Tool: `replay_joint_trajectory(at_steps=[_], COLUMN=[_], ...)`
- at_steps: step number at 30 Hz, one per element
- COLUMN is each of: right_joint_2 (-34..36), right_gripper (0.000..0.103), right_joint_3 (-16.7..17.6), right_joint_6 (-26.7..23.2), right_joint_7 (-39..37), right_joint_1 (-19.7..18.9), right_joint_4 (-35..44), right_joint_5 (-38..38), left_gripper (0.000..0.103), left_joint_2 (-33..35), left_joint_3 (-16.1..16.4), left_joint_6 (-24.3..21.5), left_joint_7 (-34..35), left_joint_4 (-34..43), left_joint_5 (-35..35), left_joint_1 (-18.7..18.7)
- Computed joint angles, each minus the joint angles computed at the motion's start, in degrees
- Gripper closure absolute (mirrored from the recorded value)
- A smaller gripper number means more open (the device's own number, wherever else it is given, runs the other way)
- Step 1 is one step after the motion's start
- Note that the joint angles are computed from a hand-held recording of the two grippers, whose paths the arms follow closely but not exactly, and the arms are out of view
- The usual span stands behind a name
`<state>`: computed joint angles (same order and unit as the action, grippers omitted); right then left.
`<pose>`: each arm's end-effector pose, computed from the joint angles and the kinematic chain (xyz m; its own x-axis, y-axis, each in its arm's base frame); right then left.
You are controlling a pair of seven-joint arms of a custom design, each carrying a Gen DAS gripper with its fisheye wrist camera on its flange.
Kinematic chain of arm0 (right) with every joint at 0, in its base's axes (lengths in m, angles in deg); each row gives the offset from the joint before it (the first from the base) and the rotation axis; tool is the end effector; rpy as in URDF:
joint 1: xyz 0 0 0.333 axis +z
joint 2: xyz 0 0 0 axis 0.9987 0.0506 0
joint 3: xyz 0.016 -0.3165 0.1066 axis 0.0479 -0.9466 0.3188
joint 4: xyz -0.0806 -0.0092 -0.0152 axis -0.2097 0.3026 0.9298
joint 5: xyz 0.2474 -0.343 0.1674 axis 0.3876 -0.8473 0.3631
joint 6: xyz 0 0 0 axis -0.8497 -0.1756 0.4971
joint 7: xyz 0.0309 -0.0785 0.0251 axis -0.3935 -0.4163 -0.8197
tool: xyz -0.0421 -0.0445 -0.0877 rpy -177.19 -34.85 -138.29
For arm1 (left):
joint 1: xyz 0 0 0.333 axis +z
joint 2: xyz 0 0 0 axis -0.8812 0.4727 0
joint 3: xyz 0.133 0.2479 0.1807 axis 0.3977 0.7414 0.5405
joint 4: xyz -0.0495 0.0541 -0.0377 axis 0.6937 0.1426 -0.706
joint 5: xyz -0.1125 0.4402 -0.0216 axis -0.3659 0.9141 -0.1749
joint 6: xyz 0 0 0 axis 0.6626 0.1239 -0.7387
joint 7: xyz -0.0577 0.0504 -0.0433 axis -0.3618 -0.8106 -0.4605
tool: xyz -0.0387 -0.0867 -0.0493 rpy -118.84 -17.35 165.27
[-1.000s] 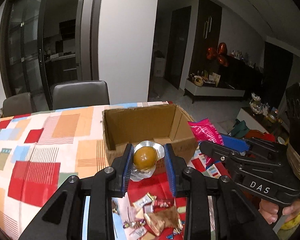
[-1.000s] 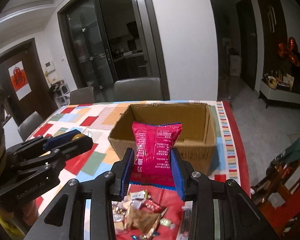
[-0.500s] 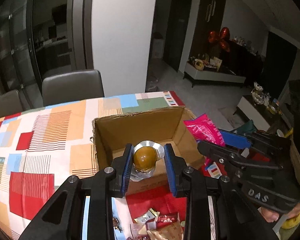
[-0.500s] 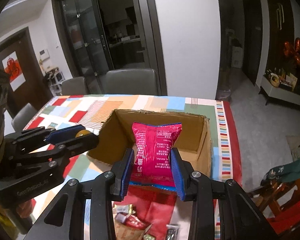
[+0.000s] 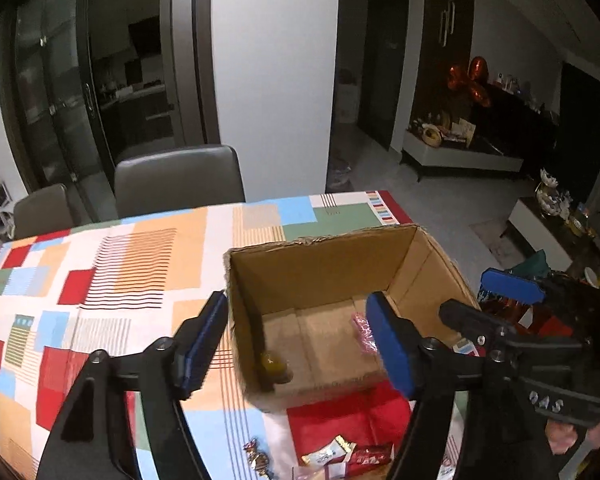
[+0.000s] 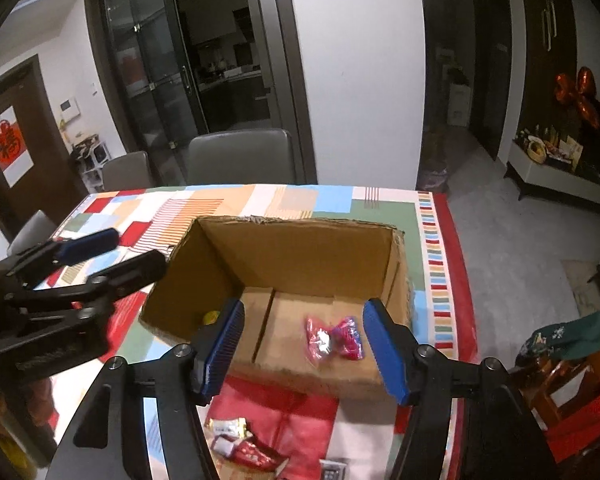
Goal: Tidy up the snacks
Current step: 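Open both tools to drop the candy and pink bag into the box, then move both open tools back toward the remaining snacks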
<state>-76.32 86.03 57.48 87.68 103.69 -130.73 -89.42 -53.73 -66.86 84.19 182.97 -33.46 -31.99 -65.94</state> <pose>0.5849 0.2631 0.6005 -0.2338 -0.9634 -0.1307 -0.6534 0.2553 -0.7127 0.6750 -0.1621 0.6345 -0.6051 -0.7959 0.0199 -0.5437 0.3948 -0.7406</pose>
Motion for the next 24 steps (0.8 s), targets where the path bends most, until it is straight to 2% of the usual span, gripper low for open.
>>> replay_joint_trajectory(at_steps=[5, 12, 21, 24], right_joint_2=[-3.8, -9.2, -13.6, -14.5], right_gripper=[0.040, 0.040, 0.040, 0.040], right_joint_3=[1.8, 5.7, 9.6, 11.3], right_joint_6=[-0.6, -2.3, -4.5, -7.8], right_joint_7=[4.5, 13.0, 22.1, 23.5], right_joint_1=[0.0, -0.7, -0.2, 0.5], right_joint_4=[-4.0, -9.4, -14.6, -16.0], right_joint_5=[-5.4, -11.2, -15.9, -17.6], left_gripper=[0.027, 0.027, 0.027, 0.027], left_joint_2=[-6.5, -14.2, -22.6, -24.6], left_joint_3=[1.0, 4.9, 8.9, 10.0], left_joint_6=[3.8, 5.1, 7.8, 8.2], left_joint_7=[7.9, 16.2, 20.1, 20.4], left_joint_4=[-7.8, -16.7, -28.4, -31.6], left_joint_5=[-6.5, -15.3, -17.6, -16.5], left_joint_1=[-0.2, -2.7, -5.4, -5.9])
